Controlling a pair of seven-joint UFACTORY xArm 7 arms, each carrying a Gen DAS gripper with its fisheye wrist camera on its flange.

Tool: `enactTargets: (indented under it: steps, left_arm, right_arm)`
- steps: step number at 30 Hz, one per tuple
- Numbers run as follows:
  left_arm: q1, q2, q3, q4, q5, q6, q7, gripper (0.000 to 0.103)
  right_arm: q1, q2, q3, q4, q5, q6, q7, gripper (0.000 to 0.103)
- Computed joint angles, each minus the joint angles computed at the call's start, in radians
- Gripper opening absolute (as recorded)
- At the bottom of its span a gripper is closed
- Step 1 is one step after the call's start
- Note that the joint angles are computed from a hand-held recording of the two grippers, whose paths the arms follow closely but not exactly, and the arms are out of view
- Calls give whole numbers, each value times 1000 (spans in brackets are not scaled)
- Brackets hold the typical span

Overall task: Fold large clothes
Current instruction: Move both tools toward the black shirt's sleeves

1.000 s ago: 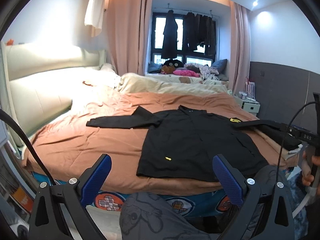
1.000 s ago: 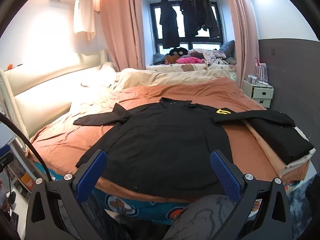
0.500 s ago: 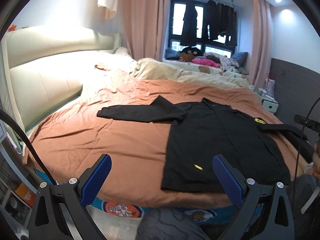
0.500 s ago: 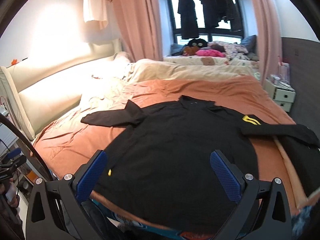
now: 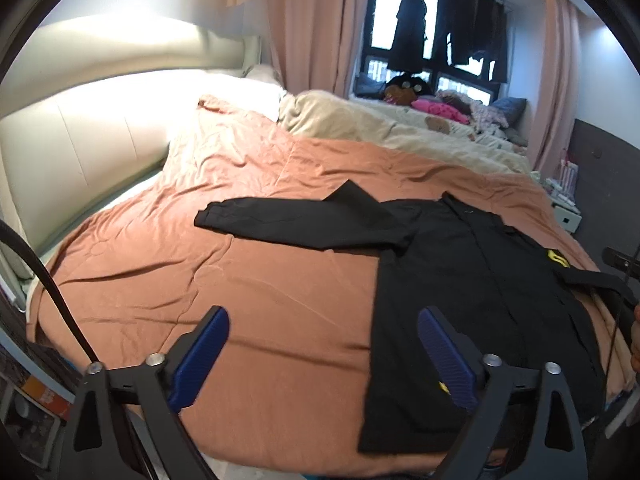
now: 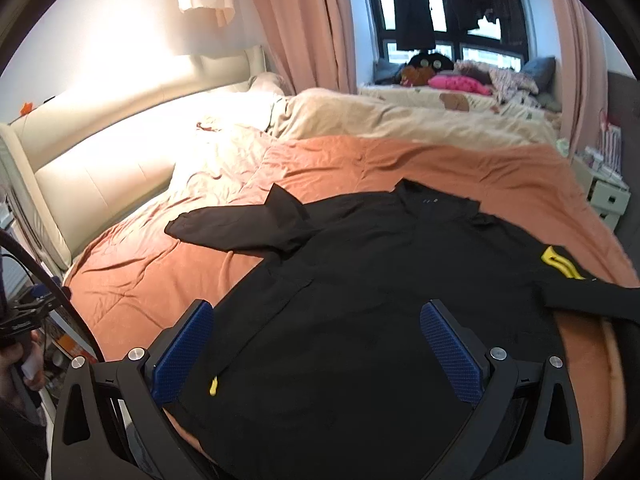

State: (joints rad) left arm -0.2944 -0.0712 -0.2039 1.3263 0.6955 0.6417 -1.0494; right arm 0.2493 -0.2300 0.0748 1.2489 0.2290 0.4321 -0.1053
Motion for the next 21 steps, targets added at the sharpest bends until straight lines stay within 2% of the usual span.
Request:
enactTargets:
  steps: [2,4,8,13,16,18,21]
  left_arm:
    - [11,42,20,31,-38,-21,28,91]
    - [19,93,45,77,-86,-28,59,84]
    - [24,180,92,168,-151,-16,114,81]
    - [33,298,144,294,-246,-8,189,77]
    - [44,382,170,381,-312,-6,228,70]
    - [54,437,185,437,-357,-11,250,68]
    - [69,522,204,529,-416,0,283,67]
  right_arm:
    - [-8,62,1,67,-10,21,15,103]
    - [-18,122,9,129,-27,30,41,103]
    - [-30,251,23,273,-56,54,94,103]
    - [-39,398,40,432,-38,65,89,103]
    - [-51,486,53,510,-9,58,66,95]
    - [-62,554,68,581,14,76,48,92]
    - [-70,642,69,692,14,121,44,82]
